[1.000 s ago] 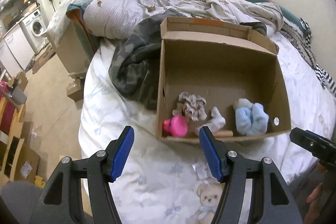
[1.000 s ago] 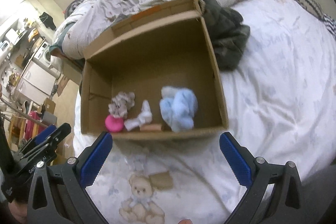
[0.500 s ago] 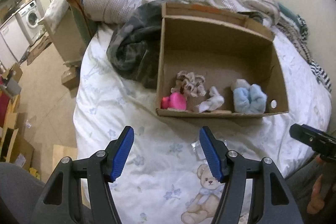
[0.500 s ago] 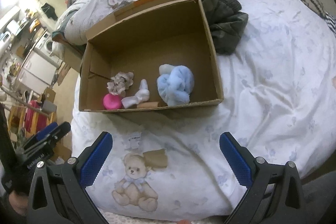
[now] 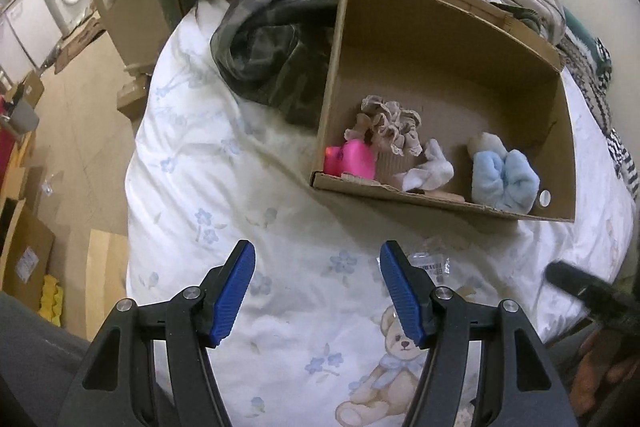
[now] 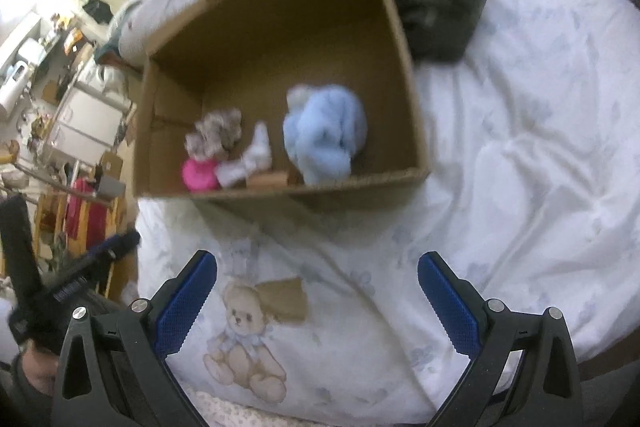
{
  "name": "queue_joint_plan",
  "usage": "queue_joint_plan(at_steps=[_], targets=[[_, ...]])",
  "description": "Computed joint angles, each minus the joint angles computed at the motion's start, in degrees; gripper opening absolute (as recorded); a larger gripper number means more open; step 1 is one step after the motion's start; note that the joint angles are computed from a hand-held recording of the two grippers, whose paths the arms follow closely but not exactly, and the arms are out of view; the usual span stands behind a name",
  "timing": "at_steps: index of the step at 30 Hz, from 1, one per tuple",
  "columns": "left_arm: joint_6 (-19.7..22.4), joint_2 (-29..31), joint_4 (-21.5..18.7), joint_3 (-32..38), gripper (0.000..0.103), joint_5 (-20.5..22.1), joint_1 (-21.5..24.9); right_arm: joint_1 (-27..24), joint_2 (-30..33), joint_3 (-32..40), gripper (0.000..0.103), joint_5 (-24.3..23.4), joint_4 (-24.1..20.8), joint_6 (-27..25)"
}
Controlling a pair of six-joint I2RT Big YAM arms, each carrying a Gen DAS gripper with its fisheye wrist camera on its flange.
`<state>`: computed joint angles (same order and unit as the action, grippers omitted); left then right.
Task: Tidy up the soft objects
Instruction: 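Withdraw both open tools from the box toward the clear plastic bag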
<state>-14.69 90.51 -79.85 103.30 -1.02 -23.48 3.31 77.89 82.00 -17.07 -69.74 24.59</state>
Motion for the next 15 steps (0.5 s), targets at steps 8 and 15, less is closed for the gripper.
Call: queue_joint_plan(at_steps=[8,15], targets=[[-0.8,-1.2,0.6,-1.3,0.062,0.8,-0.5,5.8,5.4,2.3,0.09,2.3,-4.1,-4.3],[-0.3,-2.2,0.7,-2.2,0.062,0.6,-0.4,11.4,9.6,5.1,0.09,9.3,-6.0,-9.9]])
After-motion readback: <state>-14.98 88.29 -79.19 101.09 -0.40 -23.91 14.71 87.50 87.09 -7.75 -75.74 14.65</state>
